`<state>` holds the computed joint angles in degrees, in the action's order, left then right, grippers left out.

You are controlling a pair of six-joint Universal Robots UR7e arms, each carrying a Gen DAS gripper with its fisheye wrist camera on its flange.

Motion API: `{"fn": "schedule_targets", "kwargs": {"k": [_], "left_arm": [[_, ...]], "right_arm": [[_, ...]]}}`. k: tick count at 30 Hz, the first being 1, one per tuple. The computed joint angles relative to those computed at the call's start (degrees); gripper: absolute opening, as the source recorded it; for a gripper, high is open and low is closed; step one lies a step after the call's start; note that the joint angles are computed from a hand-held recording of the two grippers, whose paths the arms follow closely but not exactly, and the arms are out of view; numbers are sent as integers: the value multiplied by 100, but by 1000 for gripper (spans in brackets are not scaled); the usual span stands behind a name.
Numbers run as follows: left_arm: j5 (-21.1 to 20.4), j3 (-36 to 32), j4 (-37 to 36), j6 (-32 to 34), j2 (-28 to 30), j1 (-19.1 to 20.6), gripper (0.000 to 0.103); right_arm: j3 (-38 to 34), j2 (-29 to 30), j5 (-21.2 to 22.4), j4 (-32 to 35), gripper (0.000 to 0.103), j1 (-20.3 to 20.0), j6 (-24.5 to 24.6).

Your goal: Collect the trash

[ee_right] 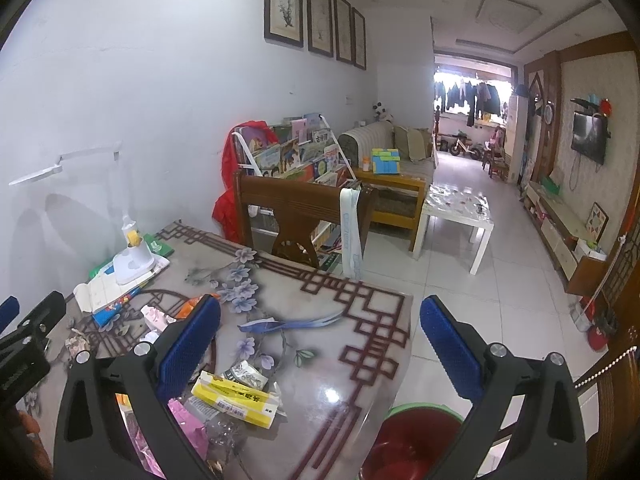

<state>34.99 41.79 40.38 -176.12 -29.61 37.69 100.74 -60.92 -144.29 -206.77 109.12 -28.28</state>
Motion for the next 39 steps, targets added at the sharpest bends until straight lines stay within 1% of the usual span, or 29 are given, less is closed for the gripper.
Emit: {"fn": "schedule_targets", "kwargs": {"k": [2,5,6,9,11,13,21,29,39], "left_arm": [[73,3,17,-6,-2,0,98],[416,136,-37,-82,-122,43,98],[472,190,-92,-75,-162,51,98],[221,349,-405,-38,-260,36,98],[241,519,-655,3,-381,50,98],[253,587,-750,37,-438,56,98],[501,365,-342,-107,-404,68,98],[398,280,-257,-127,-370,5,98],[381,185,-179,-83,-339,-15,98]], "right_arm": [[11,-24,0,5,96,-7,16],[24,-30,-10,-43,96,-13,-38],[26,-38,-17,-56,96,-10,-48],[27,-58,-46,-82,96,-1,-70],[10,-55,-89,-79,96,11,-93],[-9,-49,-103,-109,96,22,-137],[-90,13,-101,-72,96,35,-193],[-126,37,-65,-47,96,53,-179],[-139,61,-72,-25,96,51,-104]]}}
